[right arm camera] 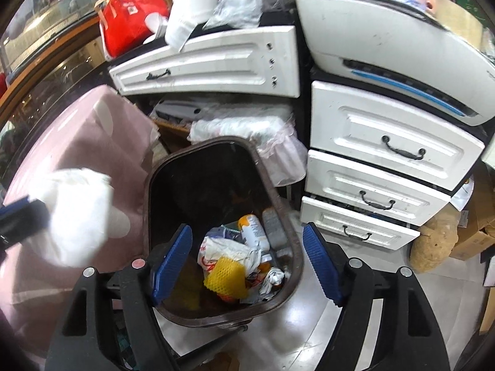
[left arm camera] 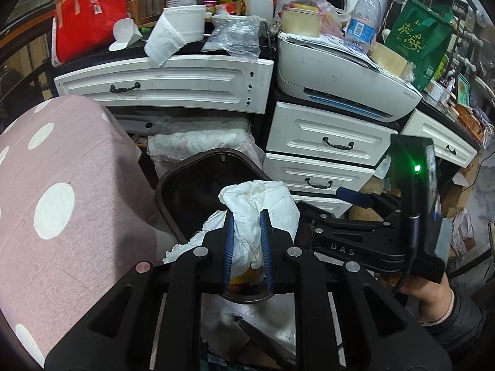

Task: Collect trash

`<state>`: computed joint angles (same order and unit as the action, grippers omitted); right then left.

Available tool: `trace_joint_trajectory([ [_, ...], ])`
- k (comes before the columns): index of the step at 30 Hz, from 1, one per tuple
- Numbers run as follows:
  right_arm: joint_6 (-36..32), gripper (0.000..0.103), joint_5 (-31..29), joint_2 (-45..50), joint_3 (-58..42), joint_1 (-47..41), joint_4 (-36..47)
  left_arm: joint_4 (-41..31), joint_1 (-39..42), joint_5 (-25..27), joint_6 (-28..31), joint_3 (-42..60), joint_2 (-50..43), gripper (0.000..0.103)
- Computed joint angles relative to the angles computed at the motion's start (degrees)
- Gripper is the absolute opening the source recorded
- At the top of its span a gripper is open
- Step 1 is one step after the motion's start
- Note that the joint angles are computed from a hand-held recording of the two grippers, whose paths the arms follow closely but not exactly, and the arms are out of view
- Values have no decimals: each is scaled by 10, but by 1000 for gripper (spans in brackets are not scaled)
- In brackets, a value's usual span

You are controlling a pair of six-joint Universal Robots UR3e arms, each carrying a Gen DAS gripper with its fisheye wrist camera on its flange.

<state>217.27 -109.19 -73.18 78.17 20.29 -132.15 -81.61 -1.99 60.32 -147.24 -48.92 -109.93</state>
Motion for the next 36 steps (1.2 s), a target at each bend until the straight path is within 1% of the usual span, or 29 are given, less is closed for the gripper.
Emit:
trace_joint_trajectory([
  [11, 23, 75, -27, -65, 67, -7, -12, -1, -44, 42, -12, 43, -63, 17],
  [16, 26, 77, -33, -75, 78, -6, -16, 0, -62, 59, -17, 69, -96, 17],
  [20, 27, 80, -37, -76, 79, -6, -15, -15, -70, 67, -24, 99, -127, 17],
  [25, 32, 82, -48, -90, 93, -6, -10, -26, -78, 71, -27, 128, -155, 19],
  [27, 37, 82, -48, -97, 99, -7, -8, -45, -81, 70, -23, 151, -169, 24],
  [28, 39, 82, -48, -101, 104, -8, -8, -44, -83, 72, -22, 151, -170, 33],
  [29, 40, 82, -49, -104, 107, -9, -8, -40, -85, 75, -24, 150, -170, 48],
  [30, 41, 82, -50, -106, 108, -10, -7, -29, -85, 76, -25, 138, -164, 65],
  [31, 43, 82, -50, -109, 111, -10, -7, -20, -82, 72, -26, 126, -157, 71],
  [32, 45, 82, -53, -110, 110, -10, -5, -13, -79, 64, -26, 114, -150, 76],
  [36, 46, 82, -60, -107, 100, -5, 0, -16, -68, 51, -28, 100, -130, 82],
])
